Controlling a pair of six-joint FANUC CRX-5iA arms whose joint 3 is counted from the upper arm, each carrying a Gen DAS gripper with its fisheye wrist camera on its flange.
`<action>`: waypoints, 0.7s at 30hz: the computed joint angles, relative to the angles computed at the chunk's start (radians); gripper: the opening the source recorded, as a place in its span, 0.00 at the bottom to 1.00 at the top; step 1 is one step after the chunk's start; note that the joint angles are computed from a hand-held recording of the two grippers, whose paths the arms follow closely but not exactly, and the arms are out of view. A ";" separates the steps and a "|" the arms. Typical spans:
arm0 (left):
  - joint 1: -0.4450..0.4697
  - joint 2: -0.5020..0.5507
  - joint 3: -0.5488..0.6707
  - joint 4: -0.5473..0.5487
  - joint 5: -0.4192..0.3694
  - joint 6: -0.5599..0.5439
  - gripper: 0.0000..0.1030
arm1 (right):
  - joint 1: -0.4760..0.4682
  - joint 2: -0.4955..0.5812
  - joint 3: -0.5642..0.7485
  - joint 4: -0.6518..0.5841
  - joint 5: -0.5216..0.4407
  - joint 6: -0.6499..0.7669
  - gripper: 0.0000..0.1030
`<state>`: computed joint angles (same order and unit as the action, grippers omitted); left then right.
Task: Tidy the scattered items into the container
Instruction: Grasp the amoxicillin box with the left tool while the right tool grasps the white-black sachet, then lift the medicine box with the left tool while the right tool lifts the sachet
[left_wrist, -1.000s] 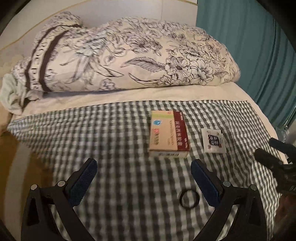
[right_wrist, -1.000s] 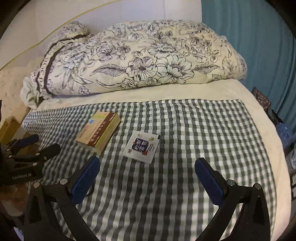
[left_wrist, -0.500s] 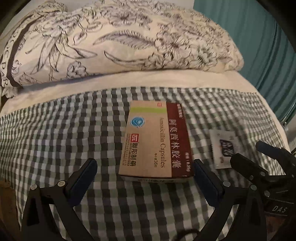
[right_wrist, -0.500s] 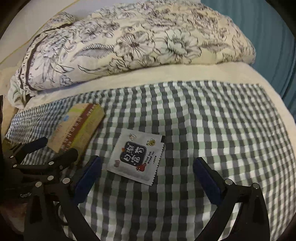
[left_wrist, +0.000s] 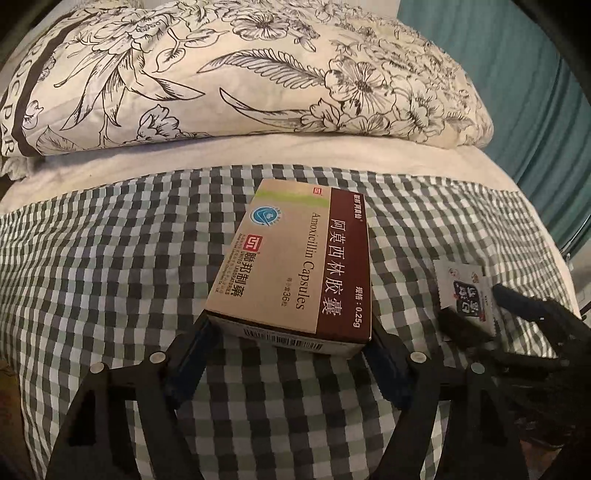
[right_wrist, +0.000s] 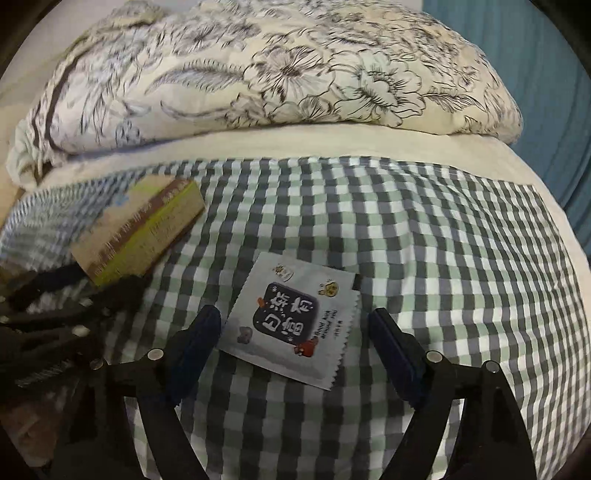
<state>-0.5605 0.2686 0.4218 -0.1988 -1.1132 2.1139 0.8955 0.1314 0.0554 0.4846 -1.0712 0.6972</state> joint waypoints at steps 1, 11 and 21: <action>0.004 -0.005 -0.008 0.006 0.009 0.001 0.75 | 0.003 0.011 0.010 0.000 -0.017 0.010 0.80; -0.008 -0.055 -0.037 -0.036 0.010 0.035 0.75 | 0.015 -0.015 -0.003 -0.001 -0.024 -0.001 0.40; -0.036 -0.124 -0.058 -0.082 -0.029 0.076 0.75 | 0.088 -0.118 -0.061 -0.076 0.032 0.008 0.21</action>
